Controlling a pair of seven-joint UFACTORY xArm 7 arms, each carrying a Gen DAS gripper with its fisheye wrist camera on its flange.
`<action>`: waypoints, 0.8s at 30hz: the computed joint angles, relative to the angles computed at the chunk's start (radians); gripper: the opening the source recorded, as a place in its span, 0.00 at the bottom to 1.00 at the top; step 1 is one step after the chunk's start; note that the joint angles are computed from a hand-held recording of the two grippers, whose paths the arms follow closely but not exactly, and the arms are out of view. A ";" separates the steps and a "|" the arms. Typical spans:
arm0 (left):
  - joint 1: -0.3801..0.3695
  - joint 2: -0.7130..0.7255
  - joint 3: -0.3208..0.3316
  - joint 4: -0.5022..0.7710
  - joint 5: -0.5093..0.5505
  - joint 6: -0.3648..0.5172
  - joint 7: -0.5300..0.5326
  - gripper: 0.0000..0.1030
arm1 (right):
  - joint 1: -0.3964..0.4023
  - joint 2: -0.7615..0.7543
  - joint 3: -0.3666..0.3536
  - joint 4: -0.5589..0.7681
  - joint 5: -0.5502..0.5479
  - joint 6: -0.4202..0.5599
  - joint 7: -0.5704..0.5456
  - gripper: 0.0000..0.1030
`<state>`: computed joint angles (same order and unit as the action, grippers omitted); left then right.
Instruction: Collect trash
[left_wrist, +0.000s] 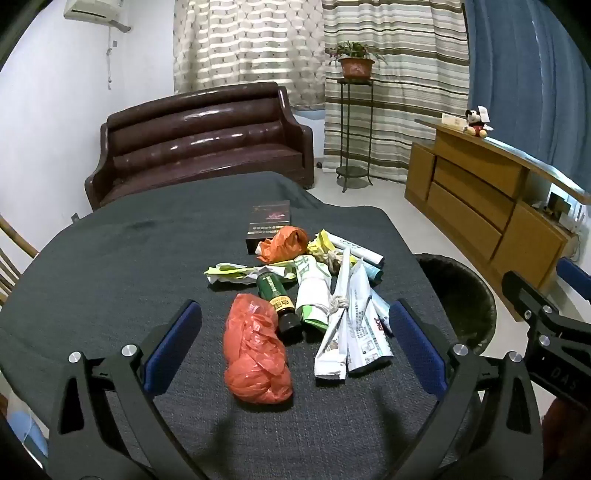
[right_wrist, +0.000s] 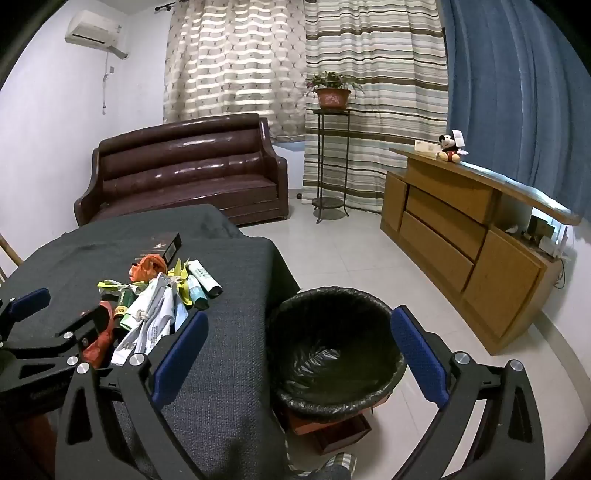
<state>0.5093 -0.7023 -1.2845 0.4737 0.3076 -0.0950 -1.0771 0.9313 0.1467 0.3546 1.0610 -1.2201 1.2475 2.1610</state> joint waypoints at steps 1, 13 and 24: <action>-0.001 -0.006 -0.001 0.000 -0.001 0.003 -0.002 0.96 | -0.001 0.000 0.000 0.001 0.004 -0.001 -0.003 0.94; -0.011 0.004 0.015 0.010 0.009 0.023 0.001 0.96 | 0.000 0.001 0.000 0.001 0.003 -0.001 0.000 0.94; -0.054 -0.002 0.046 0.007 0.025 0.045 -0.011 0.96 | -0.003 -0.004 0.001 -0.006 0.003 -0.006 0.003 0.94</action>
<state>0.4555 -0.7047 -1.2389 0.4809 0.3328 -0.0503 -1.0885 0.9287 0.1431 0.3553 1.0550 -1.2167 1.2416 2.1644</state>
